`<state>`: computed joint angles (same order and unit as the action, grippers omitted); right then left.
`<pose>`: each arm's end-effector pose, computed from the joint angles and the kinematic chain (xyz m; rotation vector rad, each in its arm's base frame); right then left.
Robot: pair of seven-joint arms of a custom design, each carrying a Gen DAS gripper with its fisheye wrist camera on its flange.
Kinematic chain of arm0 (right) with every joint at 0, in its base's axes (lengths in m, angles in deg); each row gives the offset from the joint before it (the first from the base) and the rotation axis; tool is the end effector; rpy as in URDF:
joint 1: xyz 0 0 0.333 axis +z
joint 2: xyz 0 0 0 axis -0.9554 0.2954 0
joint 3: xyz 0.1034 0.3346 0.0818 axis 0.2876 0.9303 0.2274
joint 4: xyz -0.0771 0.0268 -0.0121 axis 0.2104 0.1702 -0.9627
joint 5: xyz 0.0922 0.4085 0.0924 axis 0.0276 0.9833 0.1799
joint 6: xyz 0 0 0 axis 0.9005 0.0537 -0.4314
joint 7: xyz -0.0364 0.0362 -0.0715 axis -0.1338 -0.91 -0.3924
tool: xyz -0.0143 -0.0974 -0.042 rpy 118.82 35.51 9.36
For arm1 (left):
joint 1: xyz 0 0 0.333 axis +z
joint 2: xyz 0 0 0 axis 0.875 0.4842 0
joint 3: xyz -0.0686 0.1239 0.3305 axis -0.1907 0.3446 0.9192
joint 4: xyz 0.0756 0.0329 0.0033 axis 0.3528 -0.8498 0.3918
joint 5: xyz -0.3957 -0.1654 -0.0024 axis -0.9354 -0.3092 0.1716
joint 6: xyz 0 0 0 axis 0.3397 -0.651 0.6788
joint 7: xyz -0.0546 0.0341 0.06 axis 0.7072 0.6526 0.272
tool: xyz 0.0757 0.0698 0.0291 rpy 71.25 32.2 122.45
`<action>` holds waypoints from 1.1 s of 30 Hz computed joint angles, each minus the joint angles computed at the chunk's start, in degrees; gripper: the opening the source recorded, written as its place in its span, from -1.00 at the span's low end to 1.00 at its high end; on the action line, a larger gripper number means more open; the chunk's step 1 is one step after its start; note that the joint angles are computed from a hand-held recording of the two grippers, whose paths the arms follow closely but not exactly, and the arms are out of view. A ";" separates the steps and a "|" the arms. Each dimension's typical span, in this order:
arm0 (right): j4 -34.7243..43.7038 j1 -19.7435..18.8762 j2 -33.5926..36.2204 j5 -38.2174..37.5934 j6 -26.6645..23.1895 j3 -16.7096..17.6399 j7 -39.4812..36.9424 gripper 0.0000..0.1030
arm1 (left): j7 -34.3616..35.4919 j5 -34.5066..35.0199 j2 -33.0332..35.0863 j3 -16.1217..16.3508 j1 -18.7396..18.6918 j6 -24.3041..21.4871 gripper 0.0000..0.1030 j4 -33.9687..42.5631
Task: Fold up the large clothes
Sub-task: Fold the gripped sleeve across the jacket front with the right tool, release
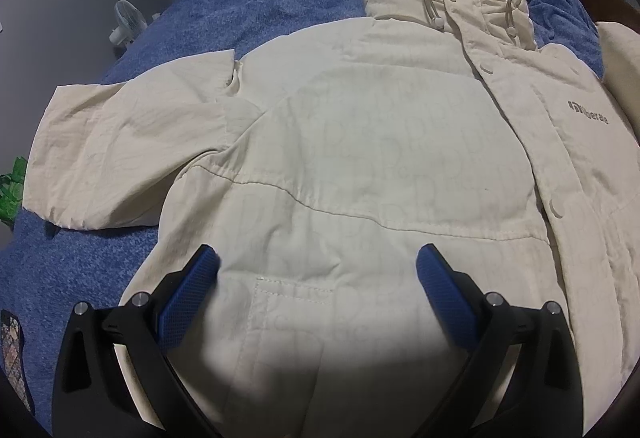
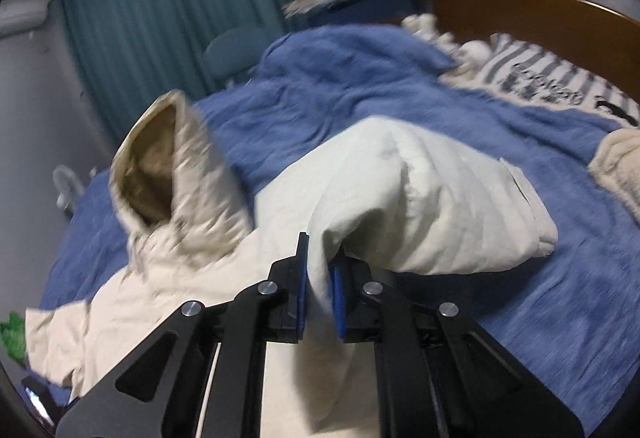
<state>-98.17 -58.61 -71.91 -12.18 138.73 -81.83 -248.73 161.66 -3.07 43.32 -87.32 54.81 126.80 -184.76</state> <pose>0.6222 0.1798 0.5016 -1.0693 2.0912 -0.8185 0.7030 -0.1282 0.4063 -1.5680 2.0980 -0.5120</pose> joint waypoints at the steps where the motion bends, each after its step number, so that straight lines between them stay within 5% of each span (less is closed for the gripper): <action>1: 1.11 0.47 1.05 1.74 -0.49 0.68 -2.09 -0.81 | 0.08 -0.13 -0.02 -0.08 0.08 0.10 0.87 -0.06; 11: 3.80 6.03 7.04 19.90 -0.63 1.22 -18.56 -0.77 | 1.67 -1.44 0.11 -0.86 0.90 0.68 0.87 -0.44; 16: -2.84 7.21 3.32 23.50 4.51 0.62 -15.17 -0.53 | 5.92 -7.05 1.03 -3.43 3.45 -0.46 0.87 0.43; 18: -4.96 7.90 1.16 22.94 3.09 1.12 -13.60 -0.24 | 7.03 -8.67 1.31 -3.78 3.80 -0.82 0.87 0.66; 23: -9.10 7.28 -4.11 17.11 2.13 3.22 -8.65 0.00 | 3.33 -4.89 -1.49 -0.15 0.47 3.39 0.87 -2.54; 28: -12.04 3.77 -8.49 13.20 1.42 4.96 -5.42 0.24 | 14.40 -16.09 -6.51 -9.68 6.35 7.26 0.87 -6.60; 33: -15.87 -0.93 -13.95 10.26 1.60 6.36 -1.17 0.50 | 23.83 -24.99 -7.29 -14.93 4.31 4.40 0.87 -3.62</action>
